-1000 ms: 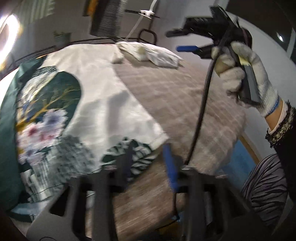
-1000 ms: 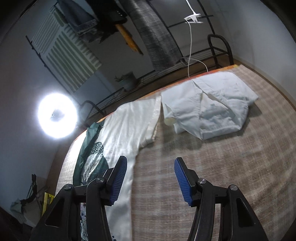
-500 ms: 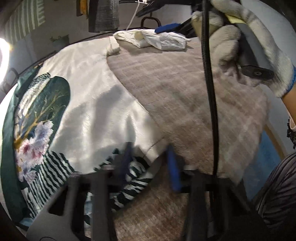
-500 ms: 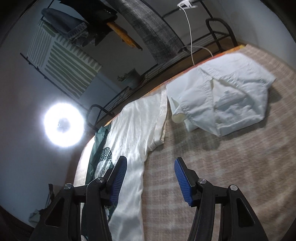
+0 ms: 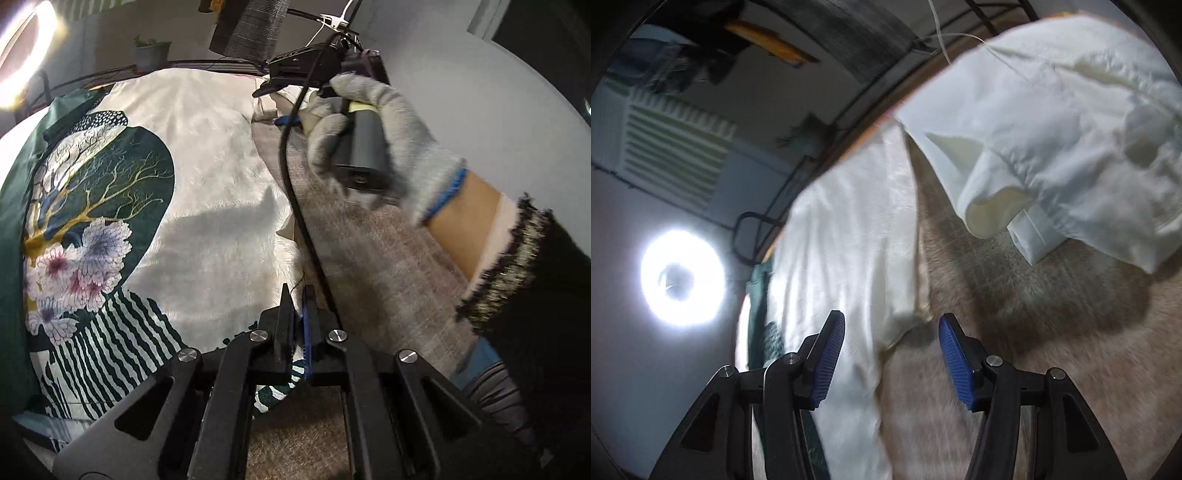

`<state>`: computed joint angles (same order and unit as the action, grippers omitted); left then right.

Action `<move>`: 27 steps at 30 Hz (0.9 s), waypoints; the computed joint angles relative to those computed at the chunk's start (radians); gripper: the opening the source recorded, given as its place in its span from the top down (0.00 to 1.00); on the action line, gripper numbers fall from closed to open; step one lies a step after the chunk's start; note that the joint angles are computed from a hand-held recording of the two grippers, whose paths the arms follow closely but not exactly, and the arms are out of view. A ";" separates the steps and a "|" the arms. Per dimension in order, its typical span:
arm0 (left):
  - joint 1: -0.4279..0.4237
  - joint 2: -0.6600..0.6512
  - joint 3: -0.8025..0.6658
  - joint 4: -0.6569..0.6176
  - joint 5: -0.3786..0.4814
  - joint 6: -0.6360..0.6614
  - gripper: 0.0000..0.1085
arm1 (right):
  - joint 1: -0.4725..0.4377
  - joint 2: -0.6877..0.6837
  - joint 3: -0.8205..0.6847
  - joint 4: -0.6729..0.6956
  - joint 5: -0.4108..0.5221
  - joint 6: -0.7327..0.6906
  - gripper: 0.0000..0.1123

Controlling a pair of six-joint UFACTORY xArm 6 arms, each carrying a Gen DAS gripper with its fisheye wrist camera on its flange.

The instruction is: Fold small clothes

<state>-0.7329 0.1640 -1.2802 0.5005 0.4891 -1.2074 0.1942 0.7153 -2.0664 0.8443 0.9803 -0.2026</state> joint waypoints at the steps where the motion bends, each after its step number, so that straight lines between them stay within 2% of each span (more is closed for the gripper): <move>1: 0.002 0.002 0.000 -0.005 -0.006 0.000 0.99 | 0.005 0.017 -0.030 -0.016 0.004 0.015 0.53; 3: 0.002 0.003 0.004 -0.012 -0.019 -0.007 0.99 | 0.015 0.047 -0.085 -0.057 0.011 0.032 0.55; 5: 0.002 0.006 0.007 -0.016 -0.032 -0.017 0.99 | 0.021 0.094 -0.168 -0.097 0.044 0.049 0.79; 7: 0.003 0.000 0.019 -0.012 -0.046 -0.039 0.99 | 0.035 0.120 -0.218 -0.160 0.046 0.058 0.92; 8: 0.004 -0.008 0.031 -0.009 -0.053 -0.051 0.99 | 0.042 0.122 -0.229 -0.193 0.037 0.060 0.95; 15: 0.015 -0.115 0.144 0.111 -0.078 -0.236 0.99 | 0.126 0.064 -0.230 -0.333 -0.041 0.009 0.98; 22: 0.035 -0.250 0.291 0.180 -0.104 -0.399 0.99 | 0.243 0.108 -0.366 -0.467 -0.005 0.011 0.98; 27: 0.042 -0.352 0.386 0.207 -0.063 -0.464 0.99 | 0.338 0.171 -0.475 -0.560 0.050 -0.008 0.98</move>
<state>-0.6907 -0.1884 -0.8941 0.7074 0.4257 -1.6719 0.5324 0.8866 -2.5412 0.2841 1.0301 -0.2109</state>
